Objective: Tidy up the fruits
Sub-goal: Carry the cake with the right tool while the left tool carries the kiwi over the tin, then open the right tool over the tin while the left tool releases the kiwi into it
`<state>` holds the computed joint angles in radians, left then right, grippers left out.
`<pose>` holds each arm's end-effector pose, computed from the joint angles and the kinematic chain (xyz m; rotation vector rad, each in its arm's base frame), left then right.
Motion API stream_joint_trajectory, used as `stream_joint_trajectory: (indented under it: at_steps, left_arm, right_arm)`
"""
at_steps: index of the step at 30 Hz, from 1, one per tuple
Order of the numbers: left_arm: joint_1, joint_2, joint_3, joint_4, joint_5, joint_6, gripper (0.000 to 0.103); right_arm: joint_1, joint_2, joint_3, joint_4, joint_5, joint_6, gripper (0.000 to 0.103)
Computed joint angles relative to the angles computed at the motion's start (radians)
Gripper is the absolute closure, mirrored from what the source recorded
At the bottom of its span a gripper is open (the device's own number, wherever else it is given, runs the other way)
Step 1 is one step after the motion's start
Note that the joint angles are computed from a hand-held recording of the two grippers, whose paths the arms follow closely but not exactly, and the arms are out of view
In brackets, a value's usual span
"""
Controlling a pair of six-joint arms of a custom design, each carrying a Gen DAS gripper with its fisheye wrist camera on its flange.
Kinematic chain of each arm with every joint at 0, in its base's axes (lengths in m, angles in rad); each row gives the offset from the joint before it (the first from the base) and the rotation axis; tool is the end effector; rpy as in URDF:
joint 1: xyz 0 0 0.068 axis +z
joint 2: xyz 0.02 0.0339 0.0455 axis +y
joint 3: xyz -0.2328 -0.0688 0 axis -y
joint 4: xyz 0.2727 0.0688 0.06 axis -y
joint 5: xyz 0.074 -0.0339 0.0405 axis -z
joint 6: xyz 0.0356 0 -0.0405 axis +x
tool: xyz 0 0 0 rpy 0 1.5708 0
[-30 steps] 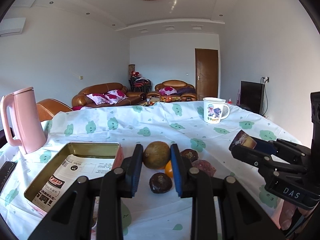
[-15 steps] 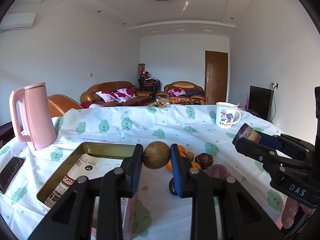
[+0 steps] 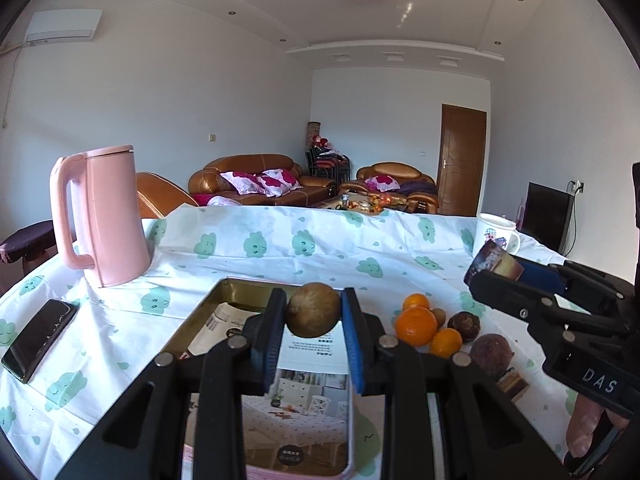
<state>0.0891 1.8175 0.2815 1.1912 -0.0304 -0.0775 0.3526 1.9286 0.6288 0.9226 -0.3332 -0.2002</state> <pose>0.2484 0.0233 0.0318 -0.1798 1.9072 0.0369 0.3079 0.1257 0.0452 -0.7416 1.8033 0.4250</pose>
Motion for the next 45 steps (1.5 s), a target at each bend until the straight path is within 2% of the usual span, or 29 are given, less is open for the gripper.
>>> stream_joint_trajectory:
  at_steps: [7,13,19,24,30,31,32,33,34,35,36,38,43,45]
  left_arm:
    - [0.191,0.009,0.091,-0.168,0.154,0.022,0.074]
    - [0.263,0.065,0.184,-0.278,0.211,0.054,0.074]
    - [0.279,0.102,0.226,-0.327,0.215,0.071,0.074]
    - [0.269,0.1,0.257,-0.403,0.176,0.087,0.074]
    - [0.243,0.098,0.26,-0.413,0.123,0.101,0.073]
    - [0.239,0.097,0.256,-0.405,0.107,0.099,0.069]
    - [0.24,0.096,0.252,-0.396,0.104,0.098,0.06]
    - [0.239,0.093,0.244,-0.382,0.103,0.096,0.055]
    - [0.241,0.09,0.233,-0.363,0.098,0.089,0.043]
    - [0.244,0.086,0.219,-0.339,0.095,0.079,0.032]
    - [0.248,0.081,0.204,-0.316,0.1,0.072,0.028]
    - [0.256,0.059,0.179,-0.299,0.116,0.061,0.027]
    - [0.234,-0.004,0.095,-0.235,0.14,0.035,0.027]
    - [0.2,-0.026,0.071,-0.223,0.143,0.021,0.027]
  right_arm:
    - [0.113,0.075,0.142,-0.123,0.048,-0.016,0.067]
    - [0.19,0.2,0.313,-0.259,0.089,-0.022,0.067]
    - [0.226,0.3,0.433,-0.354,0.117,-0.031,0.067]
    - [0.243,0.328,0.492,-0.44,0.145,-0.042,0.066]
    - [0.256,0.373,0.584,-0.561,0.171,-0.056,0.066]
    - [0.256,0.377,0.594,-0.578,0.168,-0.059,0.066]
    - [0.256,0.377,0.595,-0.58,0.17,-0.059,0.065]
    - [0.257,0.371,0.582,-0.563,0.179,-0.054,0.059]
    - [0.255,0.36,0.559,-0.533,0.182,-0.048,0.05]
    - [0.252,0.347,0.533,-0.498,0.178,-0.04,0.046]
    - [0.247,0.332,0.504,-0.464,0.171,-0.031,0.041]
    - [0.227,0.286,0.427,-0.406,0.154,-0.027,0.041]
    - [0.094,0.112,0.132,-0.202,0.138,-0.032,0.04]
    - [0.008,0.057,0.043,-0.167,0.121,-0.017,0.035]
